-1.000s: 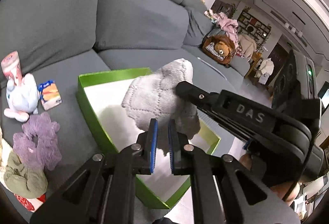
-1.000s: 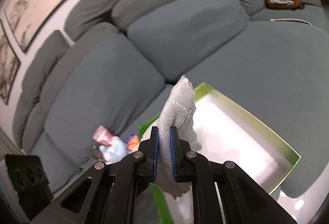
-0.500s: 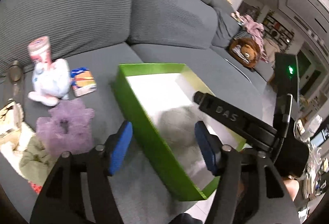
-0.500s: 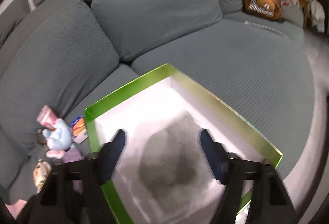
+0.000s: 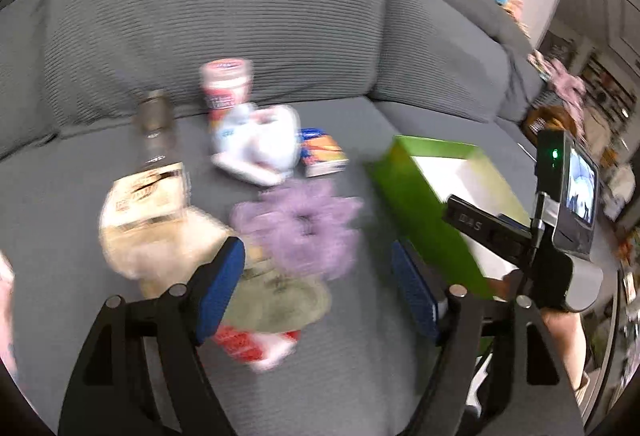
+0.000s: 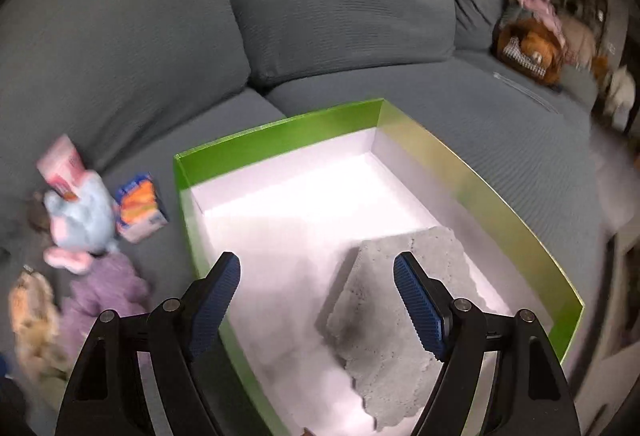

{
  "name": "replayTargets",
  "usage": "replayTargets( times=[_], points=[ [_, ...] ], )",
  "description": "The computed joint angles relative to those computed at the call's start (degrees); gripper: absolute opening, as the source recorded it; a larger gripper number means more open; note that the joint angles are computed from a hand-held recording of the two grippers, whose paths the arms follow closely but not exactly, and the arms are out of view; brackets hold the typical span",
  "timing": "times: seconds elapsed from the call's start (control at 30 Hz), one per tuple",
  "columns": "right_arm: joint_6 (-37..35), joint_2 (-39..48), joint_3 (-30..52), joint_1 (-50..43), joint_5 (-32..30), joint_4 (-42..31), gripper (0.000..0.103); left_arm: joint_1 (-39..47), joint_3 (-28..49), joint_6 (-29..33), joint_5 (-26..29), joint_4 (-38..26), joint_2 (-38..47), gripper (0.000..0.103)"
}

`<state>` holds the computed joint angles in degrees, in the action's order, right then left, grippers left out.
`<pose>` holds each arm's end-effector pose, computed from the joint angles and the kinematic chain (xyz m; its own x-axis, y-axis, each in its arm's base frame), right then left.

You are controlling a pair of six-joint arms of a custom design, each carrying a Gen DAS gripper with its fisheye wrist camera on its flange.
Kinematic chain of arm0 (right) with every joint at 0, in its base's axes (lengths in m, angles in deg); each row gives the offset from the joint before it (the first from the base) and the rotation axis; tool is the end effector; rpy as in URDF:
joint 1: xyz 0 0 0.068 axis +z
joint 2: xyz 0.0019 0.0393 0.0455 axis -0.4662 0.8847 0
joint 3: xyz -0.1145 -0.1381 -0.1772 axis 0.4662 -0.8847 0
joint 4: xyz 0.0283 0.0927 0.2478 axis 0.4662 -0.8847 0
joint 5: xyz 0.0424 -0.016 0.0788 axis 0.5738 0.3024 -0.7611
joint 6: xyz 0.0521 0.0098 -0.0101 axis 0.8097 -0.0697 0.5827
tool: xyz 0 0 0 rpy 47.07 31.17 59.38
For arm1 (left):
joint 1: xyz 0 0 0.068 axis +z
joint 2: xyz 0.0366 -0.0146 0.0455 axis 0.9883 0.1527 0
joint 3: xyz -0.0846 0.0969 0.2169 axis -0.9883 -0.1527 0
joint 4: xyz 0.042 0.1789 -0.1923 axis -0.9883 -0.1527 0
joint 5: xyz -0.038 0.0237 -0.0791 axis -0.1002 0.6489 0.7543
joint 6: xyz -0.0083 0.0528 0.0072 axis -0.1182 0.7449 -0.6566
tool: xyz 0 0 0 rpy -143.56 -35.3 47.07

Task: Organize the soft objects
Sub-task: 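Open the right gripper to drop the cloth into the box, then withdraw, then grasp the small tree-printed carton with the right gripper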

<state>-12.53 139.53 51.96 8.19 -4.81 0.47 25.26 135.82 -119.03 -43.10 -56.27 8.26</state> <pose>0.2949 0.1981 0.2201 -0.6653 -0.1386 -0.7336 -0.1547 0.9869 -0.0461 0.1533 -0.1836 0.2333 -0.5508 -0.4695 -0.6900 -0.4219 0.8700 -0.2552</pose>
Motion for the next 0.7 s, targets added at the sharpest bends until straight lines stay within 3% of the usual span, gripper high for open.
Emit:
replayTargets(
  times=[0.2,0.43,0.63,0.7],
  points=[
    [-4.2,-0.1,-1.7,4.2,8.5,3.9,0.080,-4.7,-6.6,-16.6,-2.2,-14.0,-8.1,0.076],
    [-6.5,1.0,-0.9,7.2,8.4,4.9,0.080,-10.1,-16.0,-36.6,-1.5,-25.0,-18.5,0.076],
    [-9.3,1.4,-1.2,8.4,3.0,7.0,0.080,-13.5,-19.6,-44.3,-0.2,-28.2,-23.2,0.081],
    [-9.6,1.1,-1.8,9.6,5.1,7.9,0.080,-13.9,-20.0,-44.6,0.1,-28.3,-23.8,0.083]
  ],
)
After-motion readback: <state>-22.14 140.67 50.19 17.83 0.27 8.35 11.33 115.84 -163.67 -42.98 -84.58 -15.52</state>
